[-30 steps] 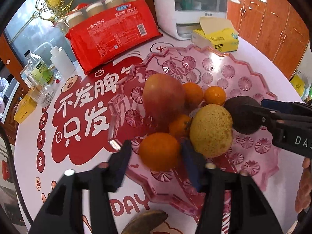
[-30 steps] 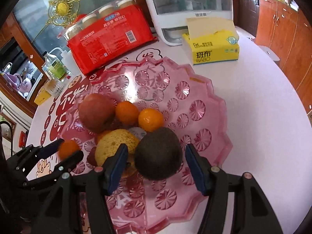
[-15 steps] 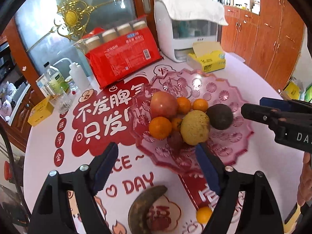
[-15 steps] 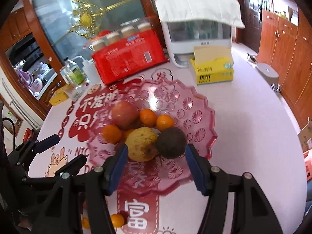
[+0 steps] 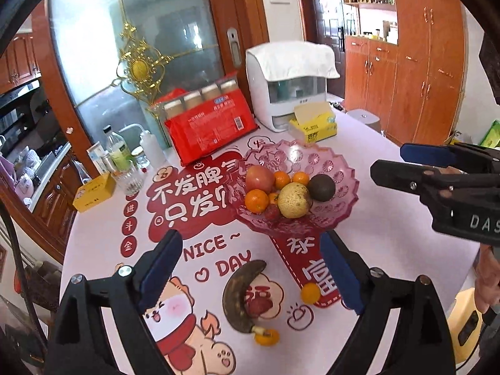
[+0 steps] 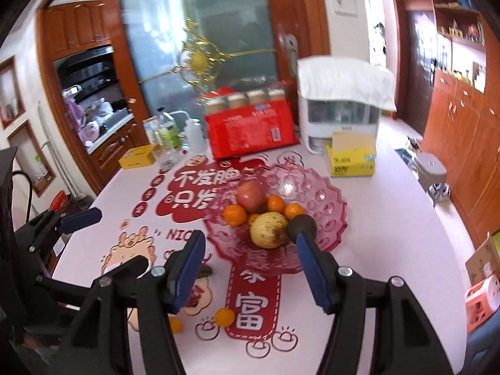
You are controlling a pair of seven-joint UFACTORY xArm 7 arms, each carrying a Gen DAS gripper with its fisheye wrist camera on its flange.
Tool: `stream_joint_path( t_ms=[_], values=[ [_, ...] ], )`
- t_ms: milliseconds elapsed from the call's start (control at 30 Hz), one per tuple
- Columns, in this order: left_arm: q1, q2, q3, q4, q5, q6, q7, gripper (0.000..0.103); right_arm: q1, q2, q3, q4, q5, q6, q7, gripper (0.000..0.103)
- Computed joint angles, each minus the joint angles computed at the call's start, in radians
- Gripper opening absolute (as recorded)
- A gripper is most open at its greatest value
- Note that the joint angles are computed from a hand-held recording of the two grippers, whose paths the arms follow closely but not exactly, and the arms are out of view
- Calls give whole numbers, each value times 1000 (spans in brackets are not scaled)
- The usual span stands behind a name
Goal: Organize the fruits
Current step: 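Withdraw both grippers from the bowl back toward the remaining fruit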
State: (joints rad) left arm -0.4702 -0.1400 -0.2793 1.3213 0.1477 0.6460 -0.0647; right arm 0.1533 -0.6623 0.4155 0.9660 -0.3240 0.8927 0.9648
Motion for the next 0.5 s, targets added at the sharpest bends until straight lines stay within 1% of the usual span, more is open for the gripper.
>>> stream_joint_path(
  t_ms=[200, 267, 367, 467, 500],
  values=[
    [14, -121, 17, -111, -51, -33, 7, 90, 5, -16, 86, 39, -43, 34, 22, 61],
    [20, -158, 20, -153, -72, -45, 5, 90, 8, -18, 104, 39, -51, 36, 31, 61],
    [47, -207, 11, -225, -66, -82, -33, 90, 18, -19, 130, 20, -58, 26, 55, 61],
    [93, -240, -21, -299, -14, -116, -111, 90, 31, -11, 147, -17, -61, 7, 80, 61],
    [95, -250, -21, -327, -12, -131, -125, 90, 37, -8, 151, -32, -64, 0, 89, 61]
  ],
)
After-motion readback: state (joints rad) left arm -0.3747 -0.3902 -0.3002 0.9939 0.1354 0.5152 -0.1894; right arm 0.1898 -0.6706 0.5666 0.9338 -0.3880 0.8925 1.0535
